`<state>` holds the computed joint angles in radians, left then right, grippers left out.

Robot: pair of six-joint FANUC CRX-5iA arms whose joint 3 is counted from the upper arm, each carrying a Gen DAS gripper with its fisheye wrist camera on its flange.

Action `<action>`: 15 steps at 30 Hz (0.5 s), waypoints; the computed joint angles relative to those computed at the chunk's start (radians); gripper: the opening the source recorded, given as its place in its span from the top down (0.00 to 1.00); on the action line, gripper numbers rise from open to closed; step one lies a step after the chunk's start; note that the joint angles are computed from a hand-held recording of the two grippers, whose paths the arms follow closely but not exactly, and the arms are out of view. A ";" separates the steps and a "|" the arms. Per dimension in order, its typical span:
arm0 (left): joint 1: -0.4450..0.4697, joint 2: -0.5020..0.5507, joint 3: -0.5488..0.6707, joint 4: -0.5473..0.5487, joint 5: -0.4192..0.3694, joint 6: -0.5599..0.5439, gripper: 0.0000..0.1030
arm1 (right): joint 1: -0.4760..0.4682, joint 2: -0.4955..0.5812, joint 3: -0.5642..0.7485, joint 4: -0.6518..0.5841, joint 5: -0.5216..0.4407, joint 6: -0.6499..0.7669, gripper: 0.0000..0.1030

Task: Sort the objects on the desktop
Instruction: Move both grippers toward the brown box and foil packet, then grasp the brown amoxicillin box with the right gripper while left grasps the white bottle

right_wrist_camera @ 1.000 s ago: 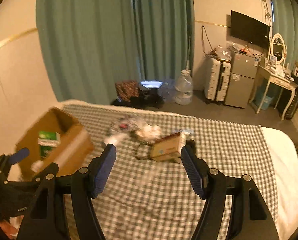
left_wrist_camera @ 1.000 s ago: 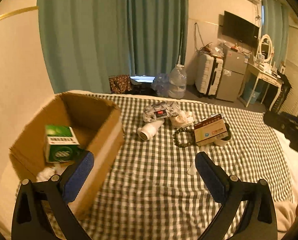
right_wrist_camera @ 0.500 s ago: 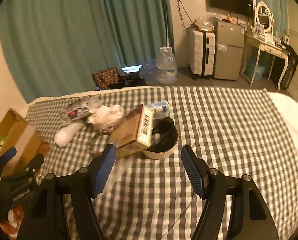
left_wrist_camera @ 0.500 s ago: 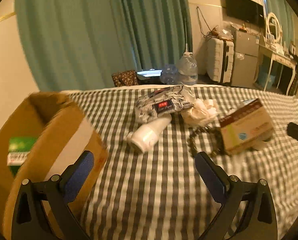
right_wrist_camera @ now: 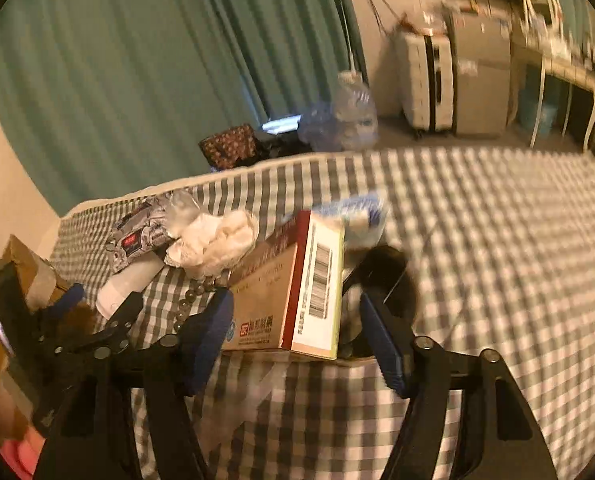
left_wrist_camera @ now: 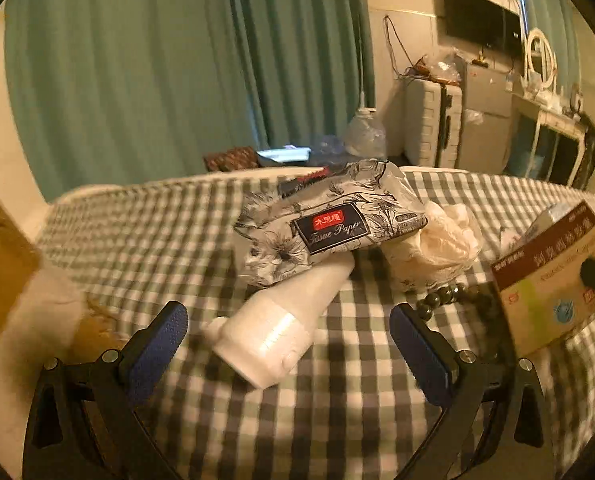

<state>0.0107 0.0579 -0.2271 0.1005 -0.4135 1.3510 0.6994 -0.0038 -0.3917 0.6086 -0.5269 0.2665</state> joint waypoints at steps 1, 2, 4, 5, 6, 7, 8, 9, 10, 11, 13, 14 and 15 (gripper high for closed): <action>0.012 0.003 -0.025 0.082 0.017 -0.069 0.00 | -0.008 -0.004 -0.001 -0.035 0.025 0.013 0.54; 0.016 0.010 -0.031 0.113 0.016 -0.088 0.00 | -0.012 -0.009 -0.004 -0.056 0.041 0.008 0.57; 0.008 0.027 0.006 0.028 -0.026 -0.027 0.00 | -0.008 -0.013 -0.003 -0.050 0.033 -0.009 0.59; 0.005 0.031 0.015 0.011 -0.043 -0.027 0.00 | -0.003 -0.020 -0.014 -0.024 0.037 -0.030 0.61; 0.005 0.037 0.020 0.011 -0.052 -0.034 0.00 | 0.000 -0.027 -0.018 -0.011 0.038 -0.036 0.63; 0.006 0.040 0.023 0.009 -0.061 -0.031 0.00 | 0.004 -0.037 -0.020 -0.007 0.039 -0.031 0.64; 0.005 0.044 0.024 0.011 -0.061 -0.030 0.00 | 0.015 -0.047 -0.022 0.002 0.038 -0.027 0.67; 0.009 0.046 0.020 0.032 -0.062 -0.047 0.00 | 0.022 -0.052 -0.026 0.025 0.034 -0.036 0.68; 0.009 0.050 0.025 0.030 -0.066 -0.043 0.00 | 0.031 -0.055 -0.032 0.064 0.031 -0.056 0.69; 0.008 0.054 0.032 0.023 -0.073 -0.036 0.00 | 0.040 -0.057 -0.037 0.094 0.029 -0.065 0.69; 0.005 0.067 0.047 0.026 -0.082 -0.038 0.00 | 0.056 -0.044 -0.017 0.063 0.018 -0.003 0.70; 0.004 0.067 0.052 0.025 -0.090 -0.039 0.00 | 0.060 -0.036 -0.012 0.060 0.017 0.000 0.70; 0.005 0.072 0.058 0.030 -0.098 -0.043 0.00 | 0.059 -0.034 -0.024 0.092 0.032 -0.033 0.70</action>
<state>0.0158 0.1296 -0.1691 0.1305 -0.5117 1.3081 0.7583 -0.0383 -0.4154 0.7006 -0.4952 0.2332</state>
